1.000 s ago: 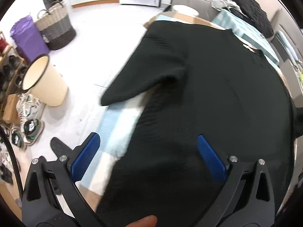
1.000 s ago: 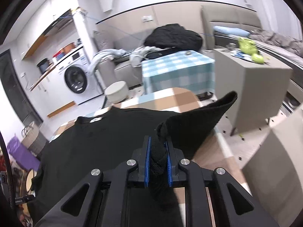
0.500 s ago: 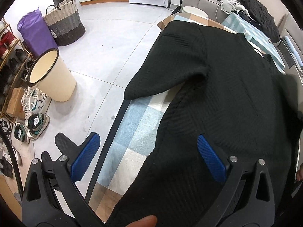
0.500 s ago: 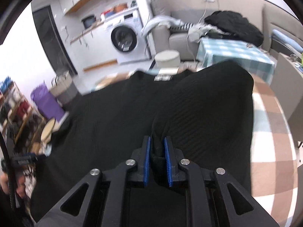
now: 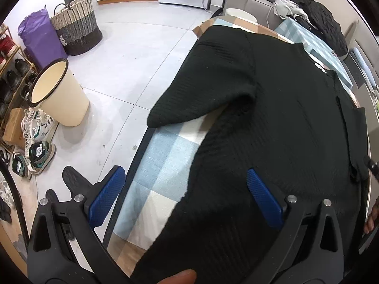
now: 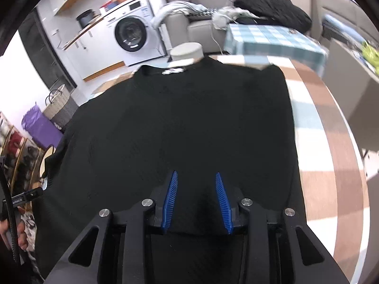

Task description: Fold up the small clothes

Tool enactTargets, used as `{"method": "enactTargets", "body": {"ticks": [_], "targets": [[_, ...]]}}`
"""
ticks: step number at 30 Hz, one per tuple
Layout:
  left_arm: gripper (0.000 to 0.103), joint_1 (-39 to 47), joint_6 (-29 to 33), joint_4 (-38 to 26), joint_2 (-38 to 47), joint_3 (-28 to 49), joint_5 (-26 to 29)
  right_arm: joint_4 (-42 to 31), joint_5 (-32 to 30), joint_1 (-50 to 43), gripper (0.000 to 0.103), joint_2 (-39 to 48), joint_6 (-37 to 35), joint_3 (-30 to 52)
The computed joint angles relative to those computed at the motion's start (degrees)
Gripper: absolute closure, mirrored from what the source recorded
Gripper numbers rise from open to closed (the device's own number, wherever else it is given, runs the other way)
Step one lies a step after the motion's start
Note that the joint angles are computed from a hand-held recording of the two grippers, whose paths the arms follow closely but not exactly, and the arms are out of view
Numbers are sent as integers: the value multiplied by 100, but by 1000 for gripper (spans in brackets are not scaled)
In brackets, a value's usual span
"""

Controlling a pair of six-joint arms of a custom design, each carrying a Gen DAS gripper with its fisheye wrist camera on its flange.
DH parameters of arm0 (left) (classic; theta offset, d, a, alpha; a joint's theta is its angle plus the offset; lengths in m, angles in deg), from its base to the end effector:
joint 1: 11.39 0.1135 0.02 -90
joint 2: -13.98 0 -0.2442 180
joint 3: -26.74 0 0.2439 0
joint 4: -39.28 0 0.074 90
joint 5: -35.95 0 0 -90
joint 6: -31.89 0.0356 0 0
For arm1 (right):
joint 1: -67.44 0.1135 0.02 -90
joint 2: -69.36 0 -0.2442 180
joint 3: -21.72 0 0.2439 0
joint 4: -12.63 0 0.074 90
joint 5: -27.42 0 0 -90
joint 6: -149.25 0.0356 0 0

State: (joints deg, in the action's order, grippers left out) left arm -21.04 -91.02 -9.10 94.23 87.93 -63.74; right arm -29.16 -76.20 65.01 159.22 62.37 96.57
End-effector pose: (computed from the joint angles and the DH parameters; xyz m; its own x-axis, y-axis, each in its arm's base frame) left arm 0.2485 -0.0362 0.1738 -0.8195 -0.4039 -0.4065 -0.4094 0.9090 -0.0780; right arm 0.3145 -0.0050 0.2037 -0.8395 0.0886 -0.5360 -0.0420 0.9731 0.2266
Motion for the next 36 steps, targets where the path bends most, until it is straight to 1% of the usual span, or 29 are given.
{"method": "enactTargets", "body": {"ticks": [2,4,5,7,9,12,13,14,15,17,19,20,21,22,23,26,28,33,35,36], "targets": [[1,46,31,14,34,25,-8,-11,-48,-124,68,-87,1,-107],[1,84,96,80,99,58,-10,-43,-57,-182,61,-189,-19,-210],[1,134,118,209,127,49,23,-73,-91,-176,58,-206,-22,-229],[1,268,136,395,169,24,142,-145,-143,-64,58,-158,-154,-236],[1,494,134,648,208,-23,379,-140,-102,51,58,-183,-256,-313],[2,922,29,1053,21,-260,876,-82,-207,78,58,-289,-161,-456],[2,1066,-32,1174,-97,-368,1086,-67,-222,69,58,-354,-135,-514],[2,1273,-92,1378,-277,-528,1423,-53,-221,56,58,-443,-101,-576],[4,1378,-114,1449,-378,-604,1579,-50,-230,31,57,-554,-72,-652],[14,1640,-114,1610,-503,-712,2056,-59,-260,-11,57,-711,2,-746],[30,1888,-64,1641,-388,-689,2623,-62,-303,-68,56,-909,42,-880],[33,2049,-144,1744,-201,-672,3061,-64,-320,-80,55,-977,53,-926],[37,2133,-226,1845,-18,-646,3315,-57,-332,-95,54,-1040,65,-970],[41,2194,-301,1953,184,-612,3505,-56,-340,-102,54,-1074,75,-991],[42,2221,-377,2066,298,-623,3602,-59,-357,-112,54,-1091,74,-1007],[42,2195,-635,2459,658,-583,3641,-70,-394,-168,54,-1184,87,-1086],[42,2122,-752,2573,801,-485,3467,-64,-396,-204,54,-1228,104,-1117],[42,2138,-1064,2994,1217,-269,3316,-129,-421,-329,54,-1433,94,-1228],[43,2081,-1222,3107,1414,-108,3102,-147,-422,-371,54,-1479,99,-1251],[43,2084,-1298,3175,1459,-86,3085,-166,-420,-378,54,-1491,106,-1251]]}}
